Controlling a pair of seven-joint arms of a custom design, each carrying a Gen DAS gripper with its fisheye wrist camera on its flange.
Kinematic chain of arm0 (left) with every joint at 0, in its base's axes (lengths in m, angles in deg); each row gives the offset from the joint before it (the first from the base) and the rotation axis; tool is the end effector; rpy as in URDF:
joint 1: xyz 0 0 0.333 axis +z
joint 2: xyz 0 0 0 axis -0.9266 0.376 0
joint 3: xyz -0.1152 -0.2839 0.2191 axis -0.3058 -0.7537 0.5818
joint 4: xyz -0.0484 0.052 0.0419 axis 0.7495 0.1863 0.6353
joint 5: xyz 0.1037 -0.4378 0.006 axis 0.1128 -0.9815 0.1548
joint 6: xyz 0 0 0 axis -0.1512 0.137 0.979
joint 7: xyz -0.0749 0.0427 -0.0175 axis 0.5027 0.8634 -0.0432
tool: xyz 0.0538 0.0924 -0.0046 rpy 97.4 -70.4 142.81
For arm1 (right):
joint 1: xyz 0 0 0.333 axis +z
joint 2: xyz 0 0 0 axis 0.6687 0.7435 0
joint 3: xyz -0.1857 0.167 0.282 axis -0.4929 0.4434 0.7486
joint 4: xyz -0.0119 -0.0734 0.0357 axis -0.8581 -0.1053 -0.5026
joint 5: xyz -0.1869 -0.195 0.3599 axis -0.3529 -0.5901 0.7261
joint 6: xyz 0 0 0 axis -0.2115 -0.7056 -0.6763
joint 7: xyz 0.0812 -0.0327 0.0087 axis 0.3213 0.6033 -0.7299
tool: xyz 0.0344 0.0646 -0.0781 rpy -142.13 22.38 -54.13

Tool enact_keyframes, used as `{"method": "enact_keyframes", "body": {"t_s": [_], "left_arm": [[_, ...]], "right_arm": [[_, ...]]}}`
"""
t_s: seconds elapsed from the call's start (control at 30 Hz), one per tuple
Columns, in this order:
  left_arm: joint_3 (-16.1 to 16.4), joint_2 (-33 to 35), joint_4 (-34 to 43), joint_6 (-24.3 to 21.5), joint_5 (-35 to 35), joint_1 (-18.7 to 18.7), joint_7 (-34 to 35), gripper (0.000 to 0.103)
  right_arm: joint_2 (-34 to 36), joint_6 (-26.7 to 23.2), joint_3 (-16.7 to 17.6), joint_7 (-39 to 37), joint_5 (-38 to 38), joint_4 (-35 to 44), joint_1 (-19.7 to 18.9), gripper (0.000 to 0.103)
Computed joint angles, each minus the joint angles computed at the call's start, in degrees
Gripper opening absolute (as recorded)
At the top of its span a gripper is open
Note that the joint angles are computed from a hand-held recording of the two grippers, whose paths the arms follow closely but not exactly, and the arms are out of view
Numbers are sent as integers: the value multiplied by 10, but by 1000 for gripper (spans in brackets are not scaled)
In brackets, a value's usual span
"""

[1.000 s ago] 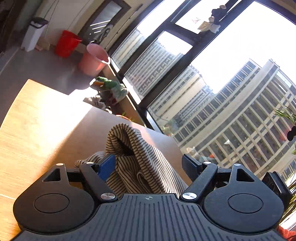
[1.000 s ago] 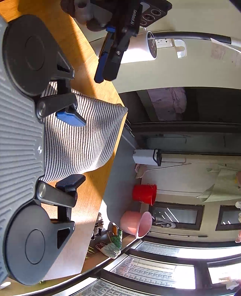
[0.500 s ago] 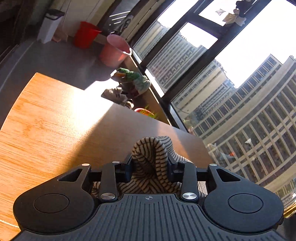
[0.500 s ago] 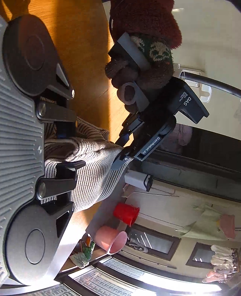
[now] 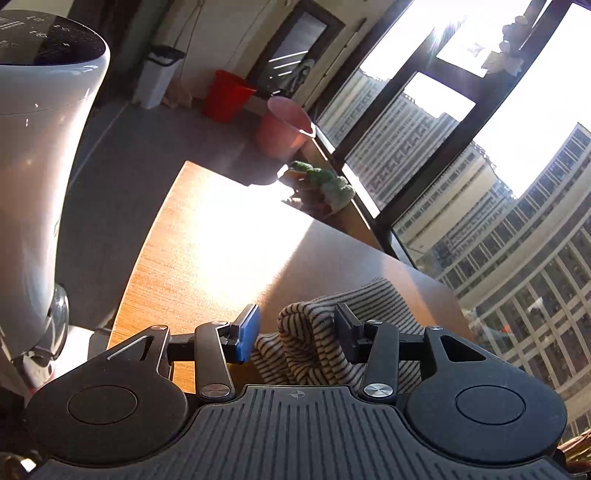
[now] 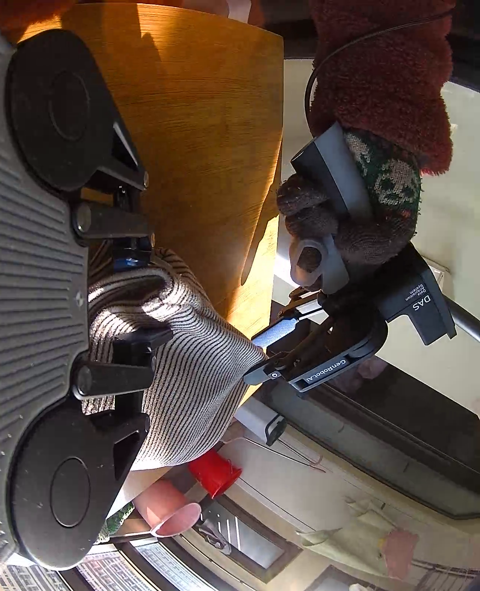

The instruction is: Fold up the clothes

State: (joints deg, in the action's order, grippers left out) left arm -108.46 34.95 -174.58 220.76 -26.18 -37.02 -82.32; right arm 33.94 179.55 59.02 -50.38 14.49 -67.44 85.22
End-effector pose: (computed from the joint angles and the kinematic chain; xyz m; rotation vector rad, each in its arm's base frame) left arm 0.4521 -0.3197 0.5057 -2.1311 1.3758 -1.3370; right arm 0.3958 0.4017 0.5147 -2.2332 0.0966 -0.6469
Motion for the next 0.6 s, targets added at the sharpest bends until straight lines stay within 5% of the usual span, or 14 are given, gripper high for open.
{"method": "enact_keyframes", "body": {"t_s": [0.07,0.13,0.2,0.27,0.37,0.43,0.6], "left_arm": [[37,13,-2,17,-4,-53,13,64],[65,43,13,-15,-1,-110,44,72],[65,74,45,-103,26,-140,76,67],[26,78,57,-135,97,-111,34,71],[39,76,64,-156,124,-131,22,71],[45,81,72,-171,148,-141,20,71],[65,92,75,-162,203,-155,-28,74]], "right_arm": [[1,1,5,15,-23,-4,-3,44],[2,22,5,-8,-13,-10,10,54],[3,27,5,-8,-28,-13,13,62],[-13,-30,-2,52,-65,-11,-6,65],[-49,-216,-42,180,-74,14,-53,69],[-57,-281,-64,241,-38,33,-82,75],[-26,-295,-72,367,20,71,-147,75]]}}
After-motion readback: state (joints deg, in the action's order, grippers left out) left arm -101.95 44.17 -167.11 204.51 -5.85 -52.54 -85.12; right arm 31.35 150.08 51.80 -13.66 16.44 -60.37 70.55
